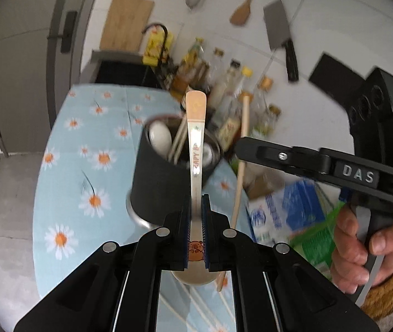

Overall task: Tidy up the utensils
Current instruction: 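Lift wooden spoon and chopstick and carry both over the black holder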

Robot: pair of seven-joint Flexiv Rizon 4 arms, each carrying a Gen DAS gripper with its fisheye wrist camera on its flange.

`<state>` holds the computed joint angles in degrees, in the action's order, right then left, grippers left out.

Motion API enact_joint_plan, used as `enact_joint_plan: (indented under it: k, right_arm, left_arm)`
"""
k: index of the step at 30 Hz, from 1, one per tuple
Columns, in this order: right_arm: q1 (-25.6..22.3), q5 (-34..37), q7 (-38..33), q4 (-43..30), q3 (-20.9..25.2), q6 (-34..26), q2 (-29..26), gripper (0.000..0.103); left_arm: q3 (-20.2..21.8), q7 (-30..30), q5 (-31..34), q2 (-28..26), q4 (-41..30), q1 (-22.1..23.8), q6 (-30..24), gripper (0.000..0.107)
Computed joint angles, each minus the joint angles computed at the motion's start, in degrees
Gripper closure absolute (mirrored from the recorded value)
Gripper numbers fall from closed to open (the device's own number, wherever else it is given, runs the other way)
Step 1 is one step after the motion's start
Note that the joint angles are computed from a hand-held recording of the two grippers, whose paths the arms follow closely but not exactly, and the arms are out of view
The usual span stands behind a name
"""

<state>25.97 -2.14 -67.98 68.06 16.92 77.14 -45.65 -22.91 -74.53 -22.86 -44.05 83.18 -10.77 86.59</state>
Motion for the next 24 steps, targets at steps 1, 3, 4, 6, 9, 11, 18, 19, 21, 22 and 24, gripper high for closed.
enact_joint_plan:
  k: [1,3,4,6,9,11,18,19,21,22,24]
  right_arm:
    - [0.3,-0.2,0.0,-0.1,-0.7,1.7,-0.2,0.097]
    - [2.7,-2.1,2.6,-0.1,-5.1,4.2,-0.1,0.097]
    - [3.7,-3.1,4.0,0.3,-7.1,5.6,0.0,0.097]
    - [4.8,-4.8,6.3,-0.2,-9.8,8.9,-0.6,0.097]
    - [6.0,-6.5,10.1,-0.7,-13.7,13.7,-1.7,0.097]
    - [5.2,-7.5,11.4,-2.0,-13.3,15.5,-2.9,0.097]
    - [6.0,-9.4,15.6,-5.0,-18.0,22.5,-5.7,0.097]
    - [6.7,-9.2,16.2,-5.3,-19.7,23.4,-6.0,0.097]
    - [8.0,-8.5,17.4,-5.9,-22.8,24.9,-6.6,0.097]
    - [8.3,-8.2,17.8,-6.5,-23.8,25.1,-7.0,0.097]
    - [9.2,-7.8,18.6,-6.9,-25.9,24.9,-7.3,0.097]
  left_arm:
    - [-1.1,0.3,-0.2,-0.6,-0.5,0.5,1.1,0.101]
    - [-1.7,0.5,0.1,-1.8,-2.2,0.5,2.8,0.101]
    - [-1.7,0.6,0.4,-2.3,-3.1,0.4,3.3,0.101]
    - [-2.6,1.2,1.6,-3.7,-4.8,0.6,6.0,0.101]
    - [-3.3,1.0,3.3,-5.7,-7.7,0.5,8.9,0.101]
    - [-4.5,1.1,4.6,-7.3,-9.9,0.9,9.5,0.101]
    - [-9.0,1.5,11.1,-12.6,-16.3,1.9,14.7,0.101]
    - [-9.4,1.3,12.0,-13.2,-17.1,1.9,15.2,0.101]
    - [-11.4,1.6,14.7,-14.9,-19.1,2.5,16.3,0.101]
    - [-11.7,1.5,15.6,-15.5,-19.9,2.5,16.7,0.101]
    - [-13.1,1.7,18.2,-17.1,-21.8,2.7,17.8,0.101]
